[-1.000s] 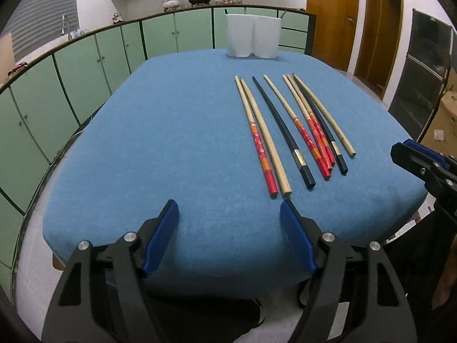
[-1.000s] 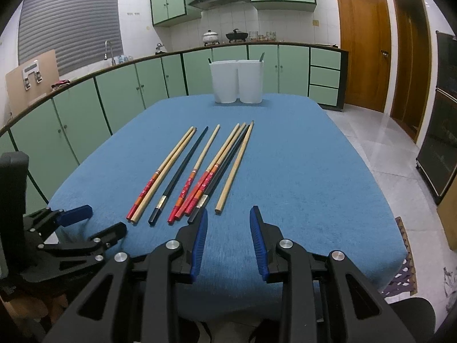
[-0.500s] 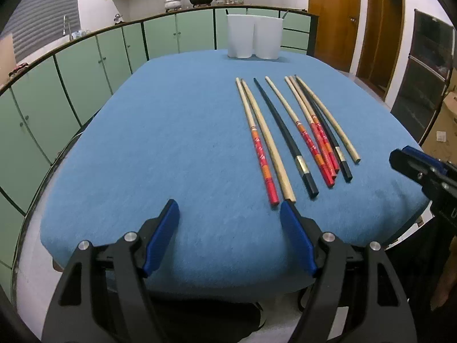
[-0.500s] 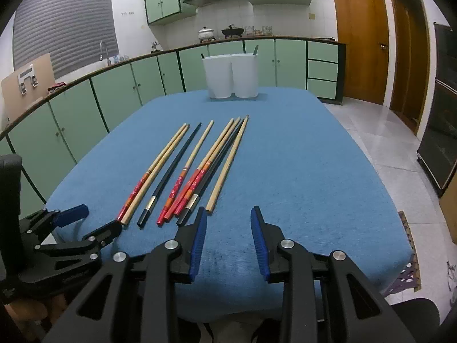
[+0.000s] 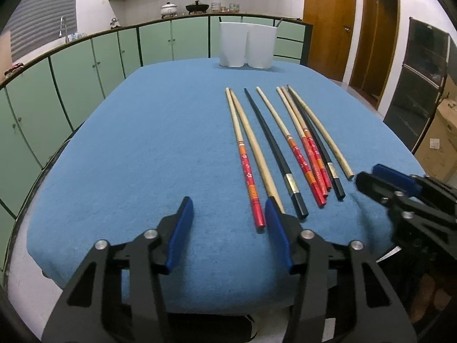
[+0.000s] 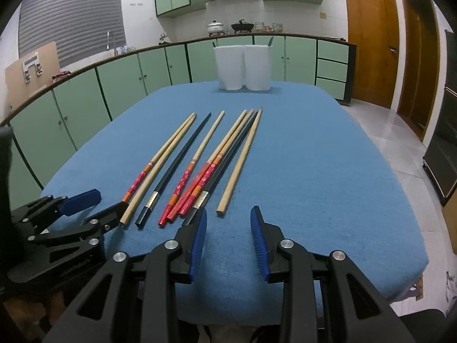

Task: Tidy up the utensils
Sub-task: 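Grasp a red chopstick with the left tool while the right tool grasps a wooden chopstick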

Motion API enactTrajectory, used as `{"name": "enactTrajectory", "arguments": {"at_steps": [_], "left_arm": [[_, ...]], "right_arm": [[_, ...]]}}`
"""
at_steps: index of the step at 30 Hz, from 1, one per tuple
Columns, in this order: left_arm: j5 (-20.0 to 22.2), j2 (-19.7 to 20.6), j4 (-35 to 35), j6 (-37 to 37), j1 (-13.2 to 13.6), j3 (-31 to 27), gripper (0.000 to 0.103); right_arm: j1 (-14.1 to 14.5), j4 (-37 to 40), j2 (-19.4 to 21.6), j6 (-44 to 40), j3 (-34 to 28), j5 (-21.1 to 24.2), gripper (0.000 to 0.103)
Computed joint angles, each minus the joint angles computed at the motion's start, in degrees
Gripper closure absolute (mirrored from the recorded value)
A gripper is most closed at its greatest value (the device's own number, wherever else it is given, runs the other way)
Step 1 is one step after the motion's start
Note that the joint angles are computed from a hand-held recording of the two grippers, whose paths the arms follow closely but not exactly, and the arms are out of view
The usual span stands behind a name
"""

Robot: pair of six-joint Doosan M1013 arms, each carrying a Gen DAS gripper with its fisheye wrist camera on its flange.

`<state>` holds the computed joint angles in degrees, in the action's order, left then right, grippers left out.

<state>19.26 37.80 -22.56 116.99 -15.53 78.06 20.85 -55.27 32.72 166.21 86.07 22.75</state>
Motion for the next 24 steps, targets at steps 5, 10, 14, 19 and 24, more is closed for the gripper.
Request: {"name": "enactTrajectory", "arguments": {"at_steps": [5, 10, 14, 19, 24], "left_arm": [[0.2, 0.0, -2.8, 3.2, 0.1, 0.1, 0.071], [1.4, 0.0, -6.4, 6.6, 0.2, 0.1, 0.09], [0.7, 0.0, -4.2, 4.8, 0.0, 0.2, 0.089], [1.2, 0.0, -6.8, 6.5, 0.3, 0.3, 0.089], [3.4, 0.2, -10.3, 8.7, 0.9, -0.3, 0.098]], "right_arm": [[-0.3, 0.5, 1.0, -1.3, -1.0, 0.9, 0.078], [-1.2, -1.1, 0.5, 2.2, 0.0, 1.7, 0.089], [-1.2, -2.5, 0.6, 3.2, 0.2, 1.4, 0.088], [-1.0, -4.7, 0.7, 4.6, 0.4, 1.6, 0.088], [-1.5, -1.5, -0.1, 2.8, 0.7, 0.0, 0.096]]}}
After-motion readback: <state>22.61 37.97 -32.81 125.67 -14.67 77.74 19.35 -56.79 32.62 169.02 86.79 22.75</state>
